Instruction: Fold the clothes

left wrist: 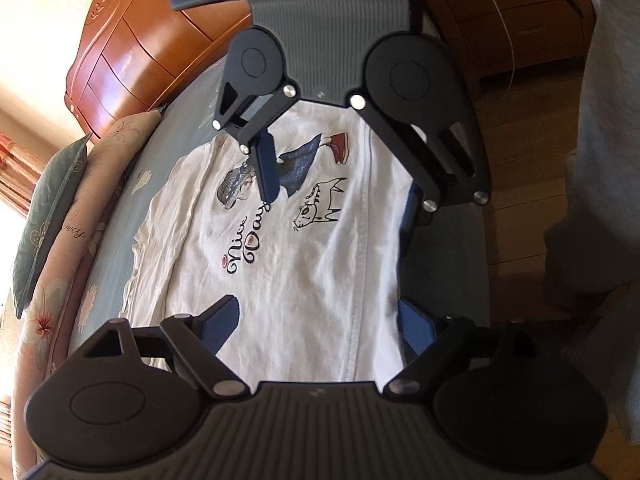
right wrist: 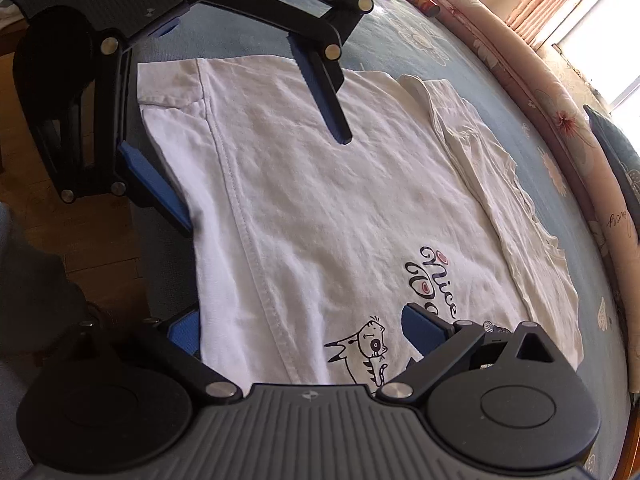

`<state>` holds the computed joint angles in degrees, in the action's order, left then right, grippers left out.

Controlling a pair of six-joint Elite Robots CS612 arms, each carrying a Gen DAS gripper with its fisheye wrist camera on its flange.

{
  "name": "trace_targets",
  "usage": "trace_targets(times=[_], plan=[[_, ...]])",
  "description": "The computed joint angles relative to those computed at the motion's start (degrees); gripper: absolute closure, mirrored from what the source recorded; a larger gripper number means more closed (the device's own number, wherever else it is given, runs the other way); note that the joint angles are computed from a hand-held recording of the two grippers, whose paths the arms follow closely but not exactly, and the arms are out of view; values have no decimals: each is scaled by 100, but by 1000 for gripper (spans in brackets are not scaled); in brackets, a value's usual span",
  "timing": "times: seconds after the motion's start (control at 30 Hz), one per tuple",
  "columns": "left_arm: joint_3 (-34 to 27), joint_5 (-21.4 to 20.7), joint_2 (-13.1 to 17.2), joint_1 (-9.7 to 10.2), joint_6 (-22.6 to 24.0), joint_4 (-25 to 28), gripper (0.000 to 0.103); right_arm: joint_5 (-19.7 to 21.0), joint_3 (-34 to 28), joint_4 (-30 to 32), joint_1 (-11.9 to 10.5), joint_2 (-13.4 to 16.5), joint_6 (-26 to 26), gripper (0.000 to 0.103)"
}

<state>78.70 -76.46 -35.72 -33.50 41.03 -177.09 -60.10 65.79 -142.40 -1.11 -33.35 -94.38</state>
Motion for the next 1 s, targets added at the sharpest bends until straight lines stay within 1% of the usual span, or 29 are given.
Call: trace_targets(times=[0.07,0.1,0.2,0.27,0.33,0.4,0.47,0.5,0.6,0.63,0.7,0.77,0.9,1.0], plan=[[-68,42,31,-16,-144,139,17,35,-16,-63,-7,5,67,2],[-120,130,53,-25,-290,234,17,44,-17,-76,-9,4,58,2],[-240,339,86,-35,-617,548,27,64,-6,-107,-13,-2,25,2],[-237,335,71,-21,-647,605,28,72,8,-126,-16,-7,27,2],[-205,326,48,-12,-593,606,31,-15,-6,-28,-7,-6,9,2],[-155,350,15,-9,-581,581,31,-217,27,-53,10,-3,-24,2],[-119,369,-19,-4,-617,603,31,-111,50,-83,-37,10,22,1],[-102,384,-34,-3,-648,601,31,-140,55,-146,-45,16,70,1],[-40,428,-64,-8,-614,591,30,-373,169,-985,-63,67,323,1],[-23,447,-67,-6,-577,589,30,-417,158,-1103,-79,86,372,1],[14,516,-84,-6,-527,648,30,-553,156,-1258,-101,103,431,1],[69,607,-120,-4,-572,745,30,-652,168,-1342,-134,103,387,1],[192,743,-215,16,-619,926,31,-663,196,-1488,-214,113,202,1],[264,774,-276,21,-533,1050,39,-674,159,-1516,-251,135,109,1]])
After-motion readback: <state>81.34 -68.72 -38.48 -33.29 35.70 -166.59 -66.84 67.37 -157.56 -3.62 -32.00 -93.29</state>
